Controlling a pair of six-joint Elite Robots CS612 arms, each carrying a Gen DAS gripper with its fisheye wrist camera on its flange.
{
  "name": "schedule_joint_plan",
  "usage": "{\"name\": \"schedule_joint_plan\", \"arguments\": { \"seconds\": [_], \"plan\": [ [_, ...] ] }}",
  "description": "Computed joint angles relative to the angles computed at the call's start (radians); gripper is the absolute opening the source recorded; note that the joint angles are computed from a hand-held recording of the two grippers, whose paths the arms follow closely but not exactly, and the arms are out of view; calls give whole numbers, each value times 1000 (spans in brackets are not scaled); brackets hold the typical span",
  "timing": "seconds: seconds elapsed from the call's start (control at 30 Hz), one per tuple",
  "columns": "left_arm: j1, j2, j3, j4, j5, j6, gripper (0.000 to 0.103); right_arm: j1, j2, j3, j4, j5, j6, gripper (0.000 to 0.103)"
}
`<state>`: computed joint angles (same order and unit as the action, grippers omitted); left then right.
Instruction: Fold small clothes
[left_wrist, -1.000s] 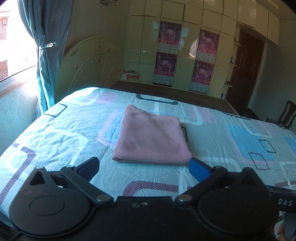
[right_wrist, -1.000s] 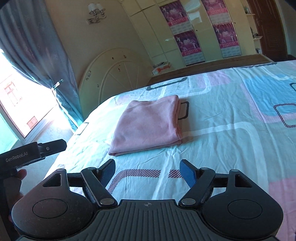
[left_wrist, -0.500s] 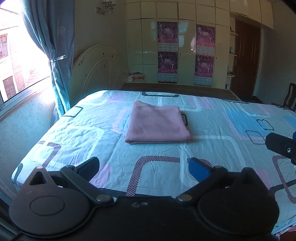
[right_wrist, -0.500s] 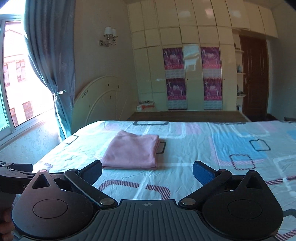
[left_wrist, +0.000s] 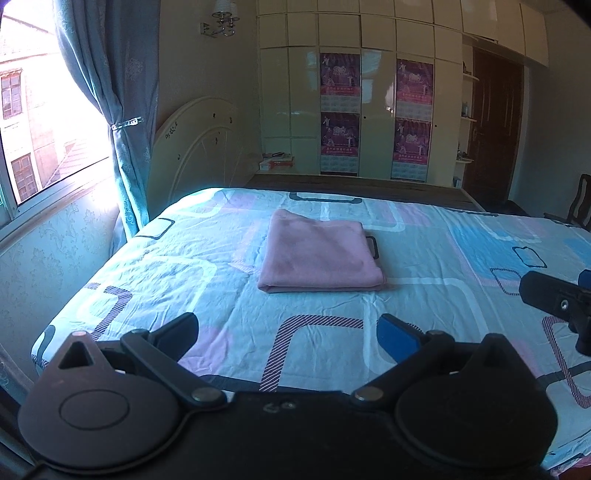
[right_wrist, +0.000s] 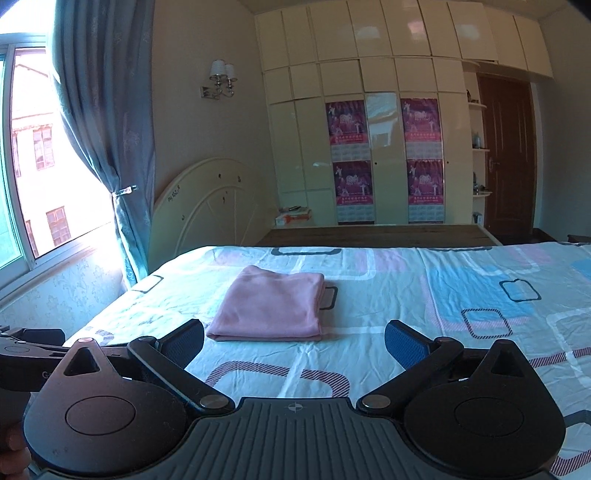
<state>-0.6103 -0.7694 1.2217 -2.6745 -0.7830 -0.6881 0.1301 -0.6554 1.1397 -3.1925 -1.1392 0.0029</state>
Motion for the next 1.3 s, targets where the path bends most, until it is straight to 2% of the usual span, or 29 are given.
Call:
{"name": "schedule_joint_plan", "arguments": {
  "seconds": [1.3],
  "plan": [
    [4,11,-24,35,5,-25,102,-5,14,-35,71,35,3,103]
  ]
}}
